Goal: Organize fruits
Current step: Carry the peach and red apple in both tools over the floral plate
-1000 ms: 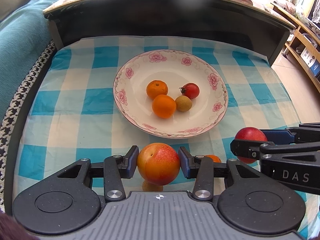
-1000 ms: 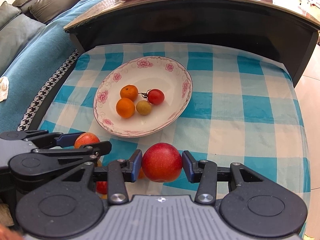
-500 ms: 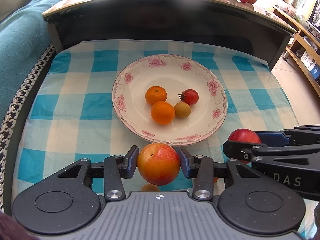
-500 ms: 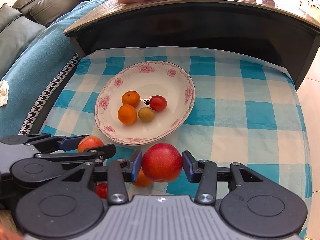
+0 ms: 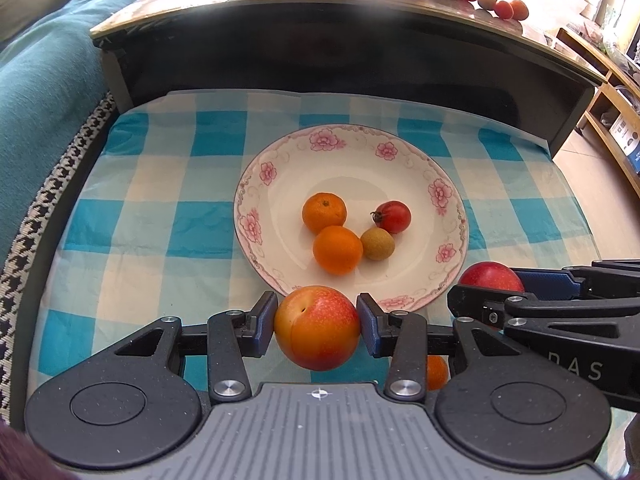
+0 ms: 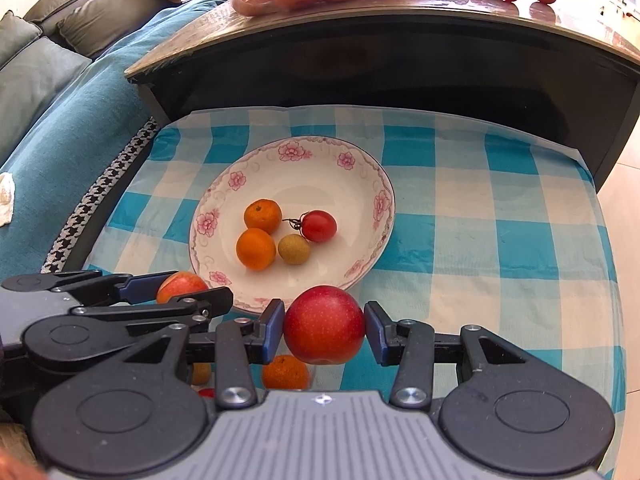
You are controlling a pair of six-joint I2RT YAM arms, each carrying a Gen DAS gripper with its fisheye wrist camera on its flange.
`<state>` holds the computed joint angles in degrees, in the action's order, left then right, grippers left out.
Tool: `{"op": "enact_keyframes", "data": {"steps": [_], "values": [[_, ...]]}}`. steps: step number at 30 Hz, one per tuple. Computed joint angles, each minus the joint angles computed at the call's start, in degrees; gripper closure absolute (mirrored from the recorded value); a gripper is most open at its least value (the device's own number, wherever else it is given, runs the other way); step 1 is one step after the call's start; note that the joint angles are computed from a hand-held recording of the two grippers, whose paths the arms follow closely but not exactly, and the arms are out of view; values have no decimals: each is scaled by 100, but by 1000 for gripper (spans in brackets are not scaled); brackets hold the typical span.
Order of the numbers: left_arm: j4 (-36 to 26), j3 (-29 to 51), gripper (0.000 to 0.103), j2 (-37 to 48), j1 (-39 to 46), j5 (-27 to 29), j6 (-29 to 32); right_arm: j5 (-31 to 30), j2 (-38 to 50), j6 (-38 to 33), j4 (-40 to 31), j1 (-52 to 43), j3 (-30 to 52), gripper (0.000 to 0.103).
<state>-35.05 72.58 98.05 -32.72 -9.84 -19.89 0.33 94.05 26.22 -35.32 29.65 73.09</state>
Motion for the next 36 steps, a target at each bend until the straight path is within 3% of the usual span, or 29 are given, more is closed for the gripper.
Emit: {"op": "enact_keyframes", "data": {"steps": [36], "values": [[411, 692, 56, 790, 432, 151, -29, -353, 1099, -10, 442, -381, 764, 58]]}}
